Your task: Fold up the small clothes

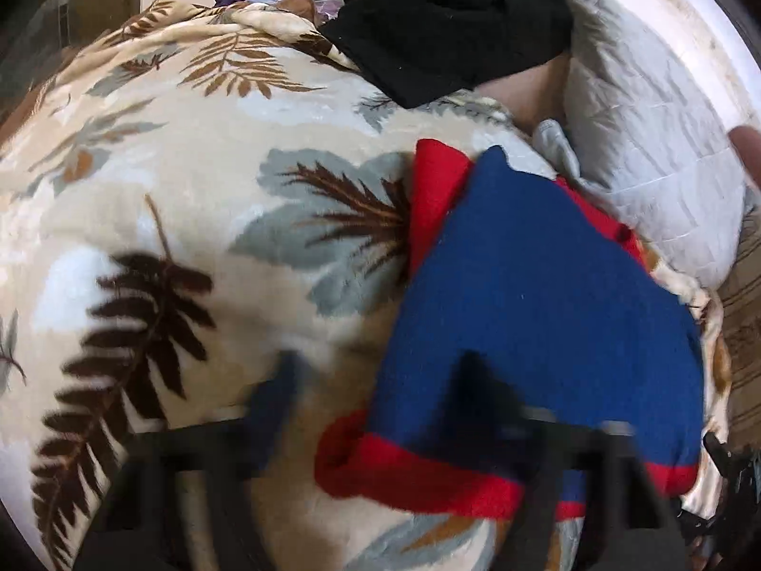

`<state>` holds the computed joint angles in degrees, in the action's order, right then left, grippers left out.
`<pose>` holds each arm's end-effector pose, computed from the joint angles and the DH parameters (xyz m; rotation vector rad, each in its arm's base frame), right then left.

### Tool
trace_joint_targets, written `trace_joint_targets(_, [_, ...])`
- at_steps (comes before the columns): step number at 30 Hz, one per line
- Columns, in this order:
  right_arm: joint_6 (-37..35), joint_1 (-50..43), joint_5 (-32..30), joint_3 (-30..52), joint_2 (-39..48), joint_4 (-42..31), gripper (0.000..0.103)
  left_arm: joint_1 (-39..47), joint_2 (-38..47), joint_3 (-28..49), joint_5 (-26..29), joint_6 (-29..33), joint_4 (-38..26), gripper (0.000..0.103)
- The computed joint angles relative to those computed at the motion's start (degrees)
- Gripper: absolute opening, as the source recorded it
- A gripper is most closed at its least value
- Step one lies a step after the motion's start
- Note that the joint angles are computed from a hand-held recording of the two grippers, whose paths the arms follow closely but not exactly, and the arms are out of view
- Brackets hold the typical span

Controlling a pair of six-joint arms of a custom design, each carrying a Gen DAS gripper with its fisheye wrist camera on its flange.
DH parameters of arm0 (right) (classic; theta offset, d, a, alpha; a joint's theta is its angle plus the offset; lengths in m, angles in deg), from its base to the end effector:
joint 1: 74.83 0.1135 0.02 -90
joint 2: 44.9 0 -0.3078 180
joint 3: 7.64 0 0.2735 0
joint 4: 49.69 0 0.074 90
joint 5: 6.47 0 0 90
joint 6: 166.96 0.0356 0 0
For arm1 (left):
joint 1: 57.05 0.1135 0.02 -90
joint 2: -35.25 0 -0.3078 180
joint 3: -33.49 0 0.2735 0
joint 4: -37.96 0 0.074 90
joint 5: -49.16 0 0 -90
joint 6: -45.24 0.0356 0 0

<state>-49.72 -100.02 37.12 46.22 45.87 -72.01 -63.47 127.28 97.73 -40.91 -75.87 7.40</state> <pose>0.2763 -0.1015 0.1723 0.8160 2.3058 1.0532 0.3283 -0.0369 0.2003 -0.5581 2.5478 -0.2363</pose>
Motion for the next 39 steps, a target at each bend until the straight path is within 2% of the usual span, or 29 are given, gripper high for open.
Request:
trace_joint_targets(1, [-1.1, 1.0, 0.5, 2.4, 2.6, -2.1, 0.01, 1.0, 0.3, 1.5, 4.5, 0.3, -0.9, 0.013])
trace_joint_targets(2, [-1.7, 1.5, 0.7, 3.9, 4.3, -3.4, 0.012, 1.1, 0.3, 2.9, 5.4, 0.1, -3.0, 0.012])
trace_joint_targets(3, [-3.1, 2.2, 2.3, 5.6, 3.5, -5.6, 0.011, 0.2, -1.6, 3.3, 3.5, -0.7, -4.0, 0.011])
trace_joint_targets(6, [-10.4, 1.0, 1.0, 7.7, -4.7, -13.4, 0.01, -3.0, -10.6, 0.6, -0.5, -1.1, -5.1, 0.011])
trace_joint_targets(9, [-22.6, -3.8, -1.9, 8.7, -11.3, -26.4, 0.01, -8.2, -23.5, -6.2, -6.0, -2.9, -8.5, 0.011])
trace_joint_targets(10, [-29.8, -6.3, -2.4, 8.5, -12.5, -32.8, 0.011, -9.7, -26.8, -8.5, -7.6, -3.9, -10.0, 0.012])
trace_joint_targets(12, [-43.4, -10.7, -1.3, 4.8, -12.7, -40.8, 0.019, -11.7, -32.8, -15.7, -9.4, -8.6, -13.7, 0.015])
trace_joint_targets(13, [-49.2, -13.0, 0.5, 3.1, -10.9, -43.2, 0.027, -12.2, -35.1, -19.1, -9.7, -10.2, -14.4, 0.017])
trace_joint_targets(14, [-54.0, -15.4, 4.1, 1.6, -7.9, -45.2, 0.056, -12.3, -38.6, -23.9, -8.7, -10.9, -15.3, 0.036])
trace_joint_targets(15, [-58.9, -18.9, 1.9, 1.0, -6.2, -47.5, 0.059, -11.2, -43.5, -26.6, -7.4, -9.7, -15.3, 0.042])
trace_joint_targets(16, [-65.3, -23.9, -0.2, 1.3, -5.5, -51.3, 0.06, -10.5, -47.2, -26.5, -7.8, -8.1, -18.2, 0.046])
trace_joint_targets(17, [-67.9, -26.1, 1.3, 2.8, -5.6, -54.4, 0.062, -10.3, -48.0, -24.6, -9.4, -7.4, -21.5, 0.058])
trace_joint_targets(18, [-69.3, -28.0, 0.7, 4.2, -5.8, -56.3, 0.065, -9.5, -48.4, -23.2, -10.2, -6.2, -22.6, 0.058])
trace_joint_targets(20, [-68.9, -30.4, -0.7, 6.2, -7.6, -55.5, 0.066, -5.5, -46.7, -20.3, -7.2, -0.2, -19.7, 0.058])
trace_joint_targets(22, [-65.9, -28.8, -1.0, 8.5, -7.5, -53.4, 0.067, -2.9, -39.2, -15.6, -2.9, 5.4, -14.5, 0.059])
trace_joint_targets(24, [-62.1, -25.8, -2.2, 10.5, -6.7, -50.6, 0.067, -3.6, -30.7, -11.3, -1.4, 7.5, -9.7, 0.059])
trace_joint_targets(25, [-60.1, -24.0, -2.1, 10.8, -7.0, -48.2, 0.067, -4.7, -24.7, -8.0, -2.4, 8.3, -7.9, 0.059])
trace_joint_targets(27, [-54.2, -19.0, -1.7, 12.1, -6.4, -42.5, 0.067, -4.7, -15.7, -3.0, -0.3, 10.8, -6.4, 0.059])
trace_joint_targets(30, [-45.9, -11.5, 2.9, 13.7, -4.3, -33.4, 0.067, -6.2, -5.2, 3.1, -4.0, 10.5, -7.6, 0.058])
trace_joint_targets(31, [-45.3, -9.6, 4.4, 14.3, -3.3, -31.5, 0.067, -6.3, -2.9, 4.3, -4.7, 10.2, -8.2, 0.05])
trace_joint_targets(32, [-44.1, -7.4, 6.4, 14.8, -2.1, -29.2, 0.067, -6.7, -2.4, 4.3, -5.6, 9.8, -8.9, 0.028])
trace_joint_targets(33, [-43.5, -6.5, 7.5, 15.3, -1.4, -28.7, 0.066, -7.2, -1.3, 4.7, -7.5, 9.7, -9.5, 0.01])
trace_joint_targets(34, [-42.7, -4.4, 9.7, 16.1, 0.4, -27.2, 0.065, -7.3, -1.4, 4.2, -7.6, 9.9, -8.9, 0.01])
trace_joint_targets(35, [-41.9, -2.2, 12.5, 16.8, 2.3, -25.9, 0.062, -7.8, -1.9, 4.3, -8.1, 9.6, -9.3, 0.007])
trace_joint_targets(36, [-42.1, -1.8, 13.7, 17.5, 3.5, -26.1, 0.053, -8.5, -2.9, 3.9, -9.3, 9.7, -9.2, 0.007])
trace_joint_targets(37, [-42.3, -0.2, 15.4, 18.4, 4.9, -26.3, 0.031, -8.9, -3.8, 3.6, -10.0, 9.9, -8.9, 0.006])
trace_joint_targets(39, [-42.5, 1.3, 17.4, 17.6, 2.7, -24.8, 0.014, -10.2, -8.0, 2.2, -12.2, 10.6, -8.2, 0.006])
